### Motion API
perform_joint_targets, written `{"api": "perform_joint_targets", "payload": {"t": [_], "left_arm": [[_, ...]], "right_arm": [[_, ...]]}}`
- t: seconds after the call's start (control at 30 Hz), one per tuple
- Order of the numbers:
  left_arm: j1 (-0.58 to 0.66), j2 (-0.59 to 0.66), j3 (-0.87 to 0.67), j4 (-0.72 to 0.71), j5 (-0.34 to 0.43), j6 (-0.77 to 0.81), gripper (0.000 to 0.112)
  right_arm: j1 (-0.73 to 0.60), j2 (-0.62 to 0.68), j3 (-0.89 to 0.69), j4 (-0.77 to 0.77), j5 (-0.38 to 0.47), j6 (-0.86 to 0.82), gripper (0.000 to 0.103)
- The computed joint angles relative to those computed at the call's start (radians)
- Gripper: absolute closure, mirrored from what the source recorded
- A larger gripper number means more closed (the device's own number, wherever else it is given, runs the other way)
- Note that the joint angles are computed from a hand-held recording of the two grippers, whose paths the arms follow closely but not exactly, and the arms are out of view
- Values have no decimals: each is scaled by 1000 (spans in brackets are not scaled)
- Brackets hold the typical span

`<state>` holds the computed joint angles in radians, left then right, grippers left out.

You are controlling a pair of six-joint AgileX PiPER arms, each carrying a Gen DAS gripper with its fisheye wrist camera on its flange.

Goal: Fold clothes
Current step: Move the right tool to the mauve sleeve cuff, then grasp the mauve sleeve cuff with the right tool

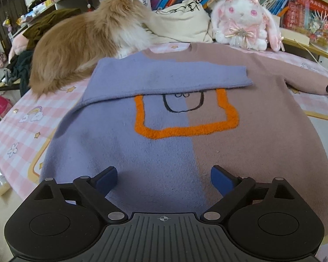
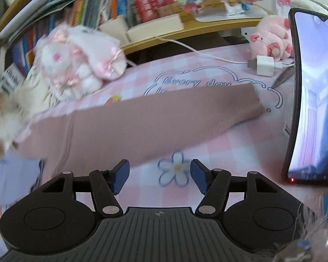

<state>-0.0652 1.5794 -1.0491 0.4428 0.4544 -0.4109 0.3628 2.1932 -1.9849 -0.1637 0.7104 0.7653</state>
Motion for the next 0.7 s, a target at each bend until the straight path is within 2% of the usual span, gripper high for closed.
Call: {"api": "perform_joint_targets", "payload": {"t": [0.1,0.3,0.4,0.57,0.7], "left_arm": [[-2,6,-7,4,8,-5,14],[1,13,-5,22,5,-53,10],[-8,8,14,81,-11,-113,9],[-24,-6,69,253,-66,-295,9],[-31,-14,104,374,-98,-427,9]], "right_arm": [[-8,22,-35,-65,21,94,43],[-7,8,23,-206,-25,259,43],[-13,11,37,-258,-50,332,44],[-14,-2,105,-357,-138,493,54],[-17,7,108,-421,-147,592,66]]}}
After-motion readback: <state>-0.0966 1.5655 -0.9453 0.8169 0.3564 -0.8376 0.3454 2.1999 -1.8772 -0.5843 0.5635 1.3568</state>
